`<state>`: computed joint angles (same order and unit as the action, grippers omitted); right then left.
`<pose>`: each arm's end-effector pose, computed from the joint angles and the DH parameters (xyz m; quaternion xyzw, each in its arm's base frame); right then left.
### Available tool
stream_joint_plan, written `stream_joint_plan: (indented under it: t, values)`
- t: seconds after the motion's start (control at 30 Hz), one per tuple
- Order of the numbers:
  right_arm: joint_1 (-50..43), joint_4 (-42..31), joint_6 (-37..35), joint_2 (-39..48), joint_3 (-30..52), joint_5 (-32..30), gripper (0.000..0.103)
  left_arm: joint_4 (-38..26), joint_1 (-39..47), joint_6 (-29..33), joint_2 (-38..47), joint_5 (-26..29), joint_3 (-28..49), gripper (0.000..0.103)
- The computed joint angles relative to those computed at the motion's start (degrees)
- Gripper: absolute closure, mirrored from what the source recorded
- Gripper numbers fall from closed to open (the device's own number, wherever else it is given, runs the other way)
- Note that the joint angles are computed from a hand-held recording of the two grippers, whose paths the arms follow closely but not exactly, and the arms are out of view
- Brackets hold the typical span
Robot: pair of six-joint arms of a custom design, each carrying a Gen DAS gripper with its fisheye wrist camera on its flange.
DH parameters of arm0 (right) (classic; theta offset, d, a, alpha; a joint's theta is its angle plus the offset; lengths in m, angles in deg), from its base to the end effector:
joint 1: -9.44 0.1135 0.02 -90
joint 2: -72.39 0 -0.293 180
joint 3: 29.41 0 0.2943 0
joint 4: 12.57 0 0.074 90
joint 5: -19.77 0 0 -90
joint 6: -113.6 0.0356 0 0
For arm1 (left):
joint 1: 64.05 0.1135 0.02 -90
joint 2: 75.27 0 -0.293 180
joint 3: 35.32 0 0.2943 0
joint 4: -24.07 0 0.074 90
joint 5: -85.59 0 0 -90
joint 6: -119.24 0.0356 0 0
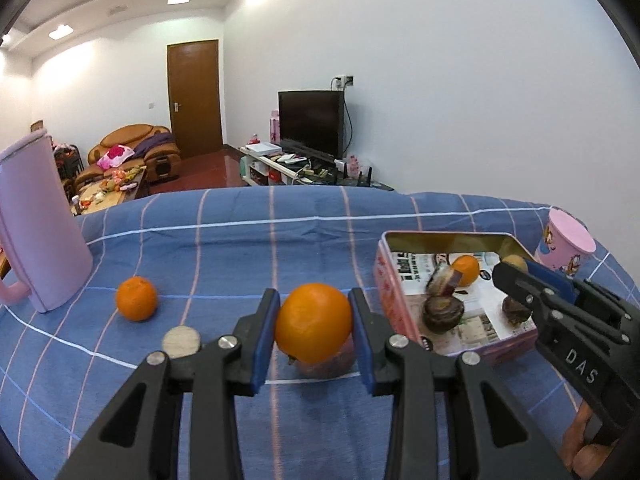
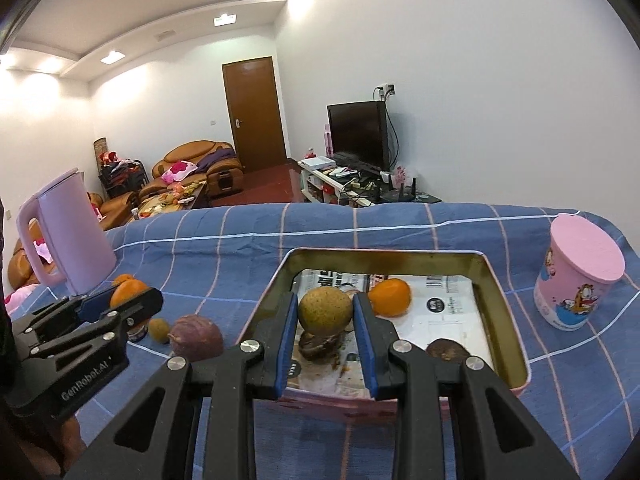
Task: Organize fruits
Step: 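Carry the orange and the brown fruit with both grippers over the pink tin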
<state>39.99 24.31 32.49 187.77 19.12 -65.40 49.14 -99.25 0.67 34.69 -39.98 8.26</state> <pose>0.3082 0.1784 0.0529 -0.1419 0.8537 0.1343 0.4828 0.2696 -0.1648 0.0513 -0.0755 0.8734 0.0290 0.4803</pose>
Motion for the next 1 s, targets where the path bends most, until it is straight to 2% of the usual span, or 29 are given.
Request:
stream_joint_plan:
  t: [0.4, 1.0]
  values:
    - [-4.11, 0.17, -1.20, -1.13, -0.78, -1.16, 0.073, -7.88, -2.84, -0.98, 3.37, -4.06, 7.70, 0.065]
    - [-11.61, -0.97, -2.36, -1.90, 0.31, -1.82, 0.073, -13.49, -4.12, -1.24, 9.64, -1.59, 19.76, 0.065]
